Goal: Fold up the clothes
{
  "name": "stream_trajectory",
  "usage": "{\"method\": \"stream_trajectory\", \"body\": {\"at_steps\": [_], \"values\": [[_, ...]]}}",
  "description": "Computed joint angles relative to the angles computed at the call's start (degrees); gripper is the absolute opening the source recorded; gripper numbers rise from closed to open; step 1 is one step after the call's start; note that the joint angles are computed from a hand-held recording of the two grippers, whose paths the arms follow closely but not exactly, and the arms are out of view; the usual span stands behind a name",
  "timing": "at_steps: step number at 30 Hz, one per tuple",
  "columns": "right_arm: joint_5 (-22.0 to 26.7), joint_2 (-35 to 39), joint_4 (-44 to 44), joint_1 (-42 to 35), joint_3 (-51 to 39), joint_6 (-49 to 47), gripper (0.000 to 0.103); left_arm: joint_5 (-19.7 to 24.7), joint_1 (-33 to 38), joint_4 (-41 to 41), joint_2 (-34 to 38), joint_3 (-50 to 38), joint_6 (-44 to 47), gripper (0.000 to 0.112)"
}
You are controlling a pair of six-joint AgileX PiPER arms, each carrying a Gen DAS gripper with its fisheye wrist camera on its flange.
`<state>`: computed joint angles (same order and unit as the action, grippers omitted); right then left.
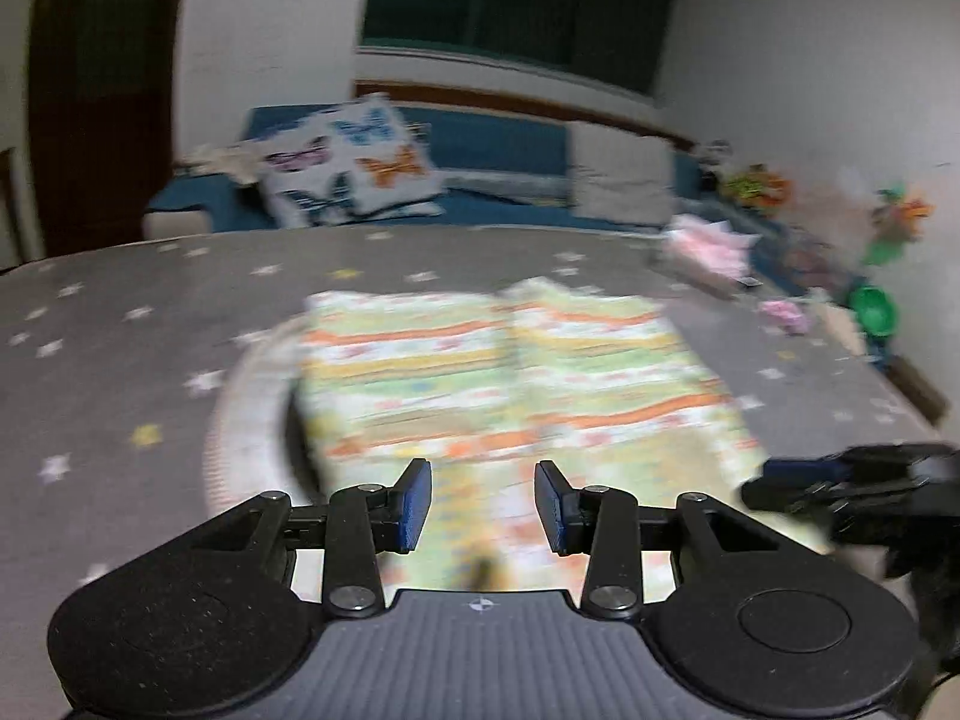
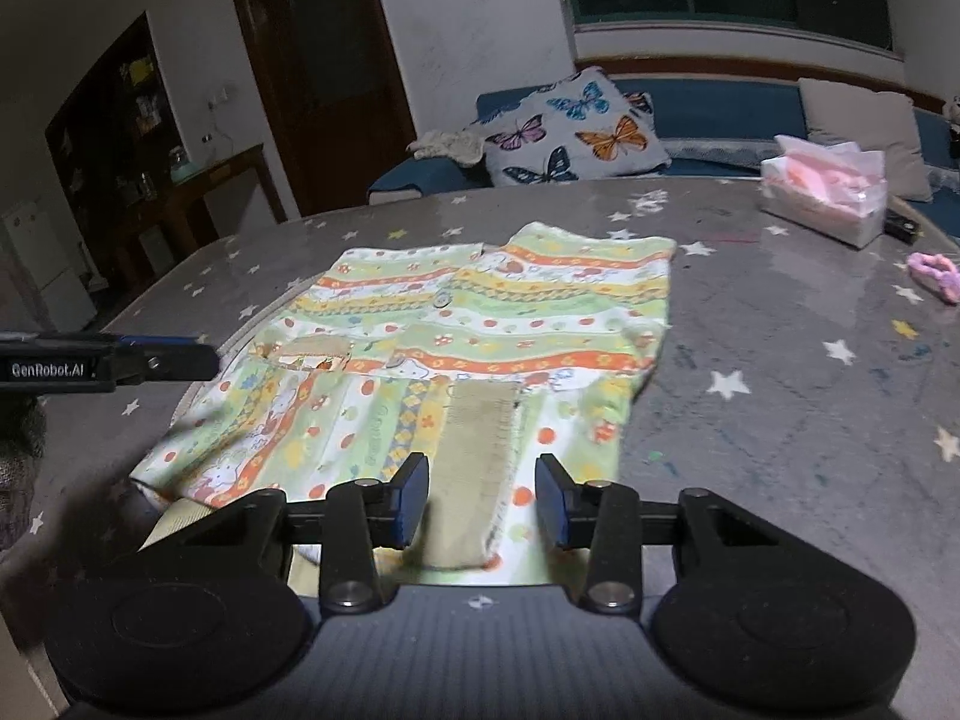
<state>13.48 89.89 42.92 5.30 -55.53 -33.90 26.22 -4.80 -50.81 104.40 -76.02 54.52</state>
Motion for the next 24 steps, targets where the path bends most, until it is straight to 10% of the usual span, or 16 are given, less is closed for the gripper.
{"method": "stream_trajectory", "body": {"at_steps": [7, 11, 24], "values": [[-0.39, 6.24, -14.21, 1.59, -5.82, 14.86, 0.033, -1.02, 2.68, 2.49, 2.82, -1.34, -0.06, 0.039], [-0.41, 6.53, -21.83, 2.32, -6.62, 22.68, 0.008, -1.54, 2.12, 4.40, 5.73, -4.43, -1.64, 0.039], [0.57, 4.28, -42.12, 3.87, -5.99, 42.33, 0.011, -4.92, 0.91, 10.41, 9.40, -7.00, -2.22, 0.034]]}}
